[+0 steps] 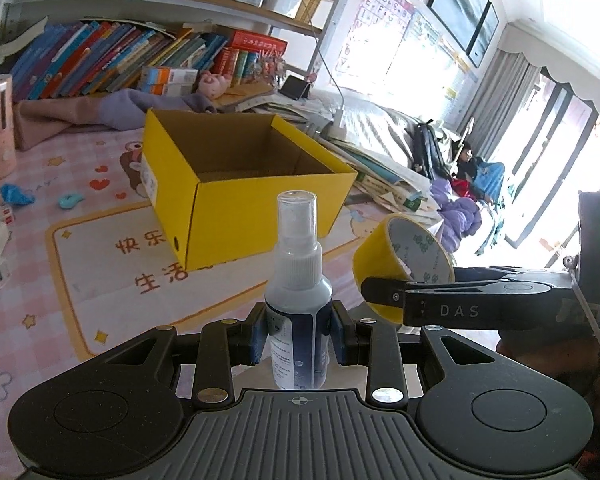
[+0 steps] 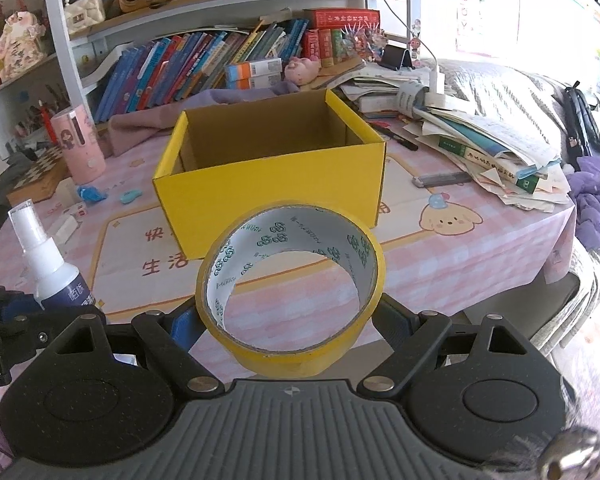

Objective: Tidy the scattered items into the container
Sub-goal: 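Carry the tape roll and spray bottle over the yellow box with both tools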

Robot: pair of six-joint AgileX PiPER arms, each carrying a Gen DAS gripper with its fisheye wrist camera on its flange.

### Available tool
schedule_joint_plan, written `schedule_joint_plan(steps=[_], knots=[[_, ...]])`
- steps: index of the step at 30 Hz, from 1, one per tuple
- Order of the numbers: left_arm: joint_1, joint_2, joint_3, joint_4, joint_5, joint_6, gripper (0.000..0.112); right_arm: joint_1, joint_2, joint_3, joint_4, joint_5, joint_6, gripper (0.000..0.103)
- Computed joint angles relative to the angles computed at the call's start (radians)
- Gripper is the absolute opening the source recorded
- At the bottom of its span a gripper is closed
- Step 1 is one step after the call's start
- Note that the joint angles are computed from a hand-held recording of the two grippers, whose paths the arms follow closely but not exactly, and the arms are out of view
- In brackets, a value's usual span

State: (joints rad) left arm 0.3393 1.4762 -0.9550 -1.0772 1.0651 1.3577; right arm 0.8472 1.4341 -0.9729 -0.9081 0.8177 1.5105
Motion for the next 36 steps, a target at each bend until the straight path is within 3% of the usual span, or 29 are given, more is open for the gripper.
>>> schedule_joint_plan(steps=[17, 23, 29, 36], knots=[[-0.128, 0.124, -0.211, -0.059, -0.084, -0.109, 0.031, -0.216, 0.081, -0.116, -0.022, -0.170, -0.192, 0.086], [-0.189, 0.179, -0.313, -0.080, -0.154, -0.151, 0.031, -0.332, 0.133, -0.201, 0.009, -0.272, -0.334, 0.086], [-0.247, 0.239, -0.404, -0.079, -0.242, -0.216, 0.031, -0.452, 0.210, -0.312, 0.156, -0.384, -0.591, 0.086], [-0.320, 0.324, -0.499, 0.010, -0.387, -0.361, 0.031, -0.572, 0.360, -0.508, 0.591, -0.439, -1.151, 0.086]])
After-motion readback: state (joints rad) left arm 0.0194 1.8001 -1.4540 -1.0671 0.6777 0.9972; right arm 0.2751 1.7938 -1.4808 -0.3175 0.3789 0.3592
